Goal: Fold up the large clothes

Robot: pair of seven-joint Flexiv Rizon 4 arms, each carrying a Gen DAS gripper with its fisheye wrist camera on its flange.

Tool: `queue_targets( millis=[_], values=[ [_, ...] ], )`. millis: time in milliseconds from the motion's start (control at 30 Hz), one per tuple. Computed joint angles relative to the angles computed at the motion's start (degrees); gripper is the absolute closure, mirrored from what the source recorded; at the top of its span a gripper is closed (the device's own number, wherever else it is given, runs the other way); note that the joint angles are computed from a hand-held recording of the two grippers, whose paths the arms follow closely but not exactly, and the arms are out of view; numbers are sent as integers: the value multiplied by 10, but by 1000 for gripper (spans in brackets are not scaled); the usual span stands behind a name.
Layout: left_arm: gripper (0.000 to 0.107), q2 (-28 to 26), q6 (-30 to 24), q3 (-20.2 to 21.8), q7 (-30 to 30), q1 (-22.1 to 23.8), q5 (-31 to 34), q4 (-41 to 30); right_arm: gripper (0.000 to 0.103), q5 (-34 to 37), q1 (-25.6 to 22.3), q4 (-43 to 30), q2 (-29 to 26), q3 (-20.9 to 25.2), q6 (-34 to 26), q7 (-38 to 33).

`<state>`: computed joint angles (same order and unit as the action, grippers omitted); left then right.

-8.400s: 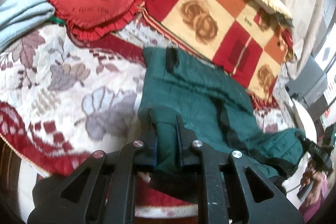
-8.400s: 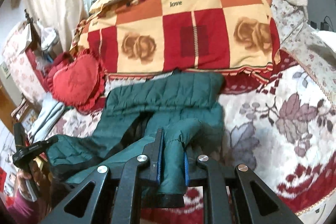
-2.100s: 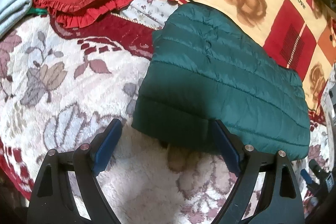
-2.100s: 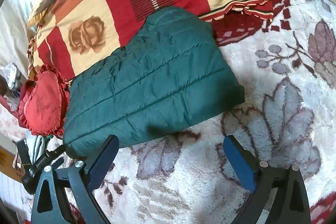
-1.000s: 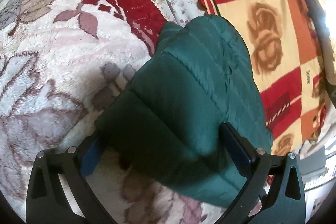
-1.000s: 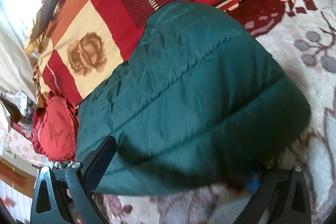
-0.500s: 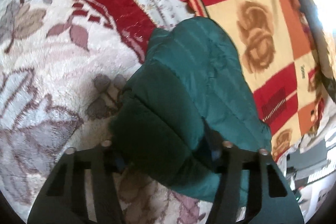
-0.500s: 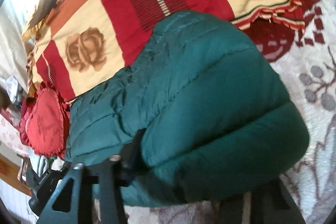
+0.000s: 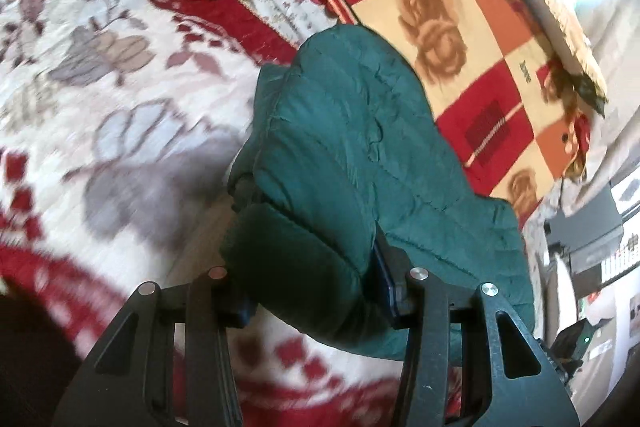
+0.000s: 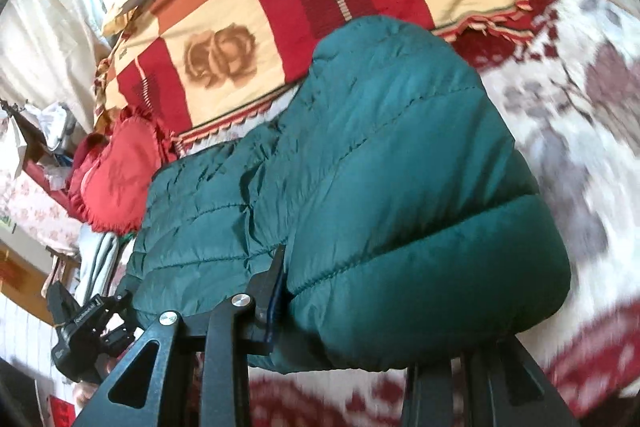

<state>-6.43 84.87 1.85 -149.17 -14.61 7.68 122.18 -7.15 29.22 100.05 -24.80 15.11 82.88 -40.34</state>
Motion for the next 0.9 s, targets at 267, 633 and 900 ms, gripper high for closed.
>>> queue_targets(
  millis=[267, 633, 900],
  values=[
    [38, -6, 6, -11, -5, 5, -32, 37, 43, 26, -15, 35, 5, 15, -2, 36],
    [28, 88, -246, -42, -173, -3, 285, -59, 34, -70, 21, 114, 97, -52, -67, 110],
    [28, 105, -325, -104, -198, 0, 353, -96, 30, -282, 24, 172, 158, -87, -77, 246]
  ],
)
